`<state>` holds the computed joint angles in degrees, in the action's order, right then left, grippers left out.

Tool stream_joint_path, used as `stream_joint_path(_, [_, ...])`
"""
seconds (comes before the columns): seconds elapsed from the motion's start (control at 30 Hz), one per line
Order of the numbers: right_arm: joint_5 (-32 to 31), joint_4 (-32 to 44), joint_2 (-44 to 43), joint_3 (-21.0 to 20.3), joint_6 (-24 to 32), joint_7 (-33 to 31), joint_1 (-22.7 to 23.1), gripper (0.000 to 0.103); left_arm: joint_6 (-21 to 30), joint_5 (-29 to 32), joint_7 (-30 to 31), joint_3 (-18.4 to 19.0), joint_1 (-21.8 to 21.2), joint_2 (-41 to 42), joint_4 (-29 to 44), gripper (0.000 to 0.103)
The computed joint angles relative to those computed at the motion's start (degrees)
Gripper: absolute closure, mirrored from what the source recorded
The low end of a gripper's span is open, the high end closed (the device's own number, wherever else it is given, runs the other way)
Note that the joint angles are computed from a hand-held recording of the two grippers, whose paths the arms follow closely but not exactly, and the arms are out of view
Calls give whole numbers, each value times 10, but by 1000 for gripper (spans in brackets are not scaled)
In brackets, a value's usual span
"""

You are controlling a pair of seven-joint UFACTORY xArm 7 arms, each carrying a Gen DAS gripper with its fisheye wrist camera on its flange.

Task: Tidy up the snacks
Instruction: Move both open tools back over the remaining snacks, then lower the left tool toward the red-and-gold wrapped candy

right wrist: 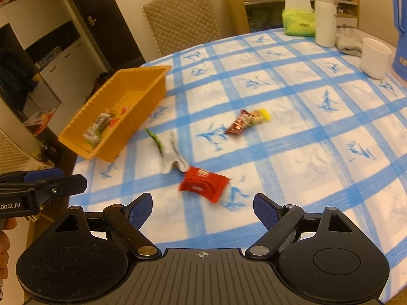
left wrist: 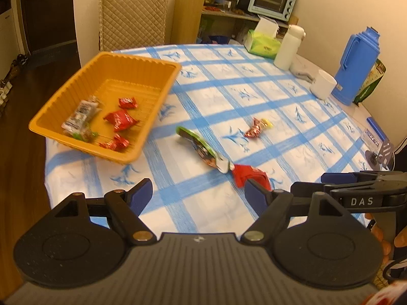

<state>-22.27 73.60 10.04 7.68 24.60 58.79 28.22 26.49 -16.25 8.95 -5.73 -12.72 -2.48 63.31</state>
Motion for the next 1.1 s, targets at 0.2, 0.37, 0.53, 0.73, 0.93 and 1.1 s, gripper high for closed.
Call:
stream_joint_path(0.2, [-2,-39,-20,-4,-11,0,-14,17,-2,36,-41,-13,-12,15,2,26])
stream_joint_path(0.37, [-1,-64,-31,-4,-21,-8,-31,17,-13,55,-55,-20,-22,35,13,31])
stream_joint_path(0.53, [-5,-82,-39,-7,-32,-17,-46,17,-23,74,-59,-28,-33,66,37,34])
stream_joint_path(0.73, [-7,-91,-38,-12,-47,-33,-64,17,-24,98,-60,-35,-46,117,90,38])
stream_joint_path(0.93, [3,-94,-29,-19,-62,-55,-79,17,-19,117,-56,-39,-58,172,148,40])
stream_joint_path(1.1, [4,-88,-16,-29,-74,-67,-85,17,-8,129,-53,-40,-67,219,202,44])
